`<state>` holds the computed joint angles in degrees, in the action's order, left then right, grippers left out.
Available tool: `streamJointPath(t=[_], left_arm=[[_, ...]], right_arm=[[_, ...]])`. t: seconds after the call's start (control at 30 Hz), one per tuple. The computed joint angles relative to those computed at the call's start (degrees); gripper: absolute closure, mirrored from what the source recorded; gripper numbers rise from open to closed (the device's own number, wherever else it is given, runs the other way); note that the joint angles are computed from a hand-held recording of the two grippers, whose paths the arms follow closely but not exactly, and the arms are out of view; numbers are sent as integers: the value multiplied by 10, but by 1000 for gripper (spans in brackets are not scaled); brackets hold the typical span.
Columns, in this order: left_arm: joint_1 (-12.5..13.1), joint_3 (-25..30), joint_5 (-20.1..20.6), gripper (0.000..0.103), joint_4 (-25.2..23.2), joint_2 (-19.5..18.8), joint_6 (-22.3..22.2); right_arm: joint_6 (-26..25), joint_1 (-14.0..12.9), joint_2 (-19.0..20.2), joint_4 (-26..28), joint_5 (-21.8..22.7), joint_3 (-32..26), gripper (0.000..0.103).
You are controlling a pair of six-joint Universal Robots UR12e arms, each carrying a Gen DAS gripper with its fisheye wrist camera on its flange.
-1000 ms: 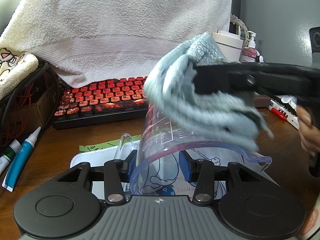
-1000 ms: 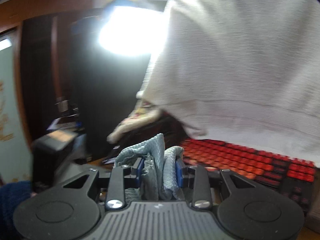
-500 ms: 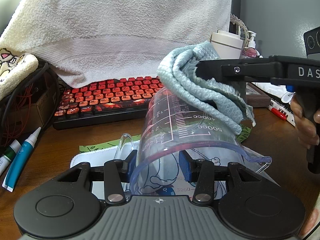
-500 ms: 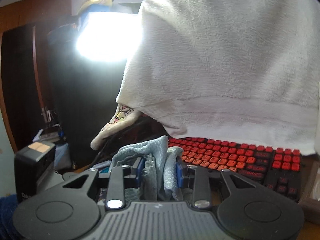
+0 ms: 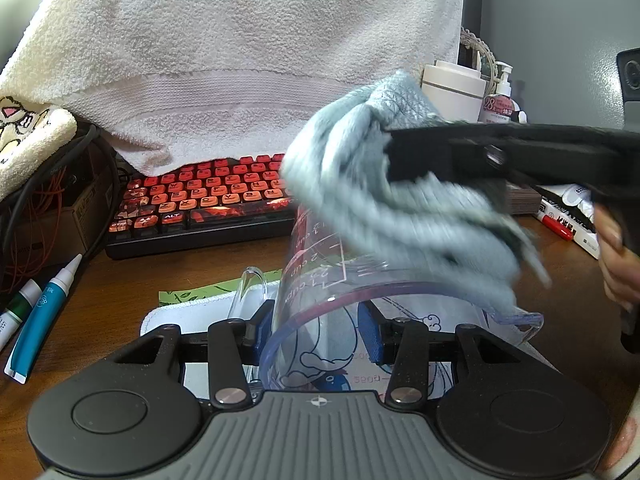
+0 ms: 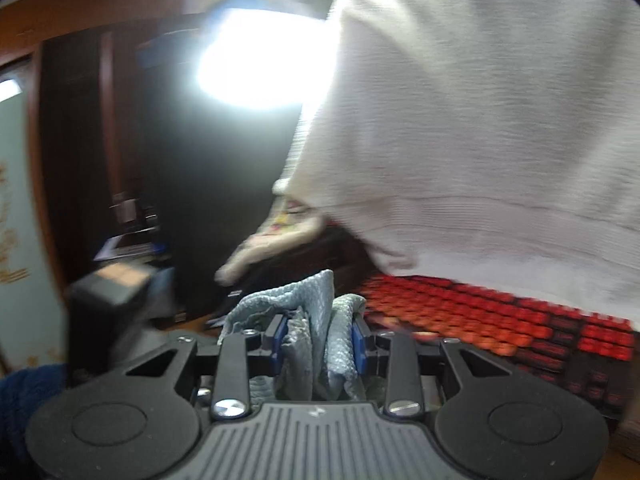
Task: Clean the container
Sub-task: 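Hold the cup with the left gripper while the right gripper scrubs the cloth inside the rim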
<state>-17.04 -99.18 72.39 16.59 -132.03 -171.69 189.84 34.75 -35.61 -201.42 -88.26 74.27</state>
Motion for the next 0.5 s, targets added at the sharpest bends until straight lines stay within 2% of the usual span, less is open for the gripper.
streamJointPath(t=[0.07,0.13,0.23,0.43,0.5], left_arm=[[0,0,0,59,0,0,0],[-1,-1,1,59,1,0,0],[-1,-1,1,59,1,0,-1],[-2,-1,1,59,1,1,-1],[-2,-2,2,59,1,1,-1]], right_arm=[[24,-1,0,-4,-26,4,72],[36,-2,0,-8,-34,5,72],[23,1,-1,-4,-33,4,72],[-10,-5,0,-5,80,1,72],[-11,-6,0,-4,93,1,72]])
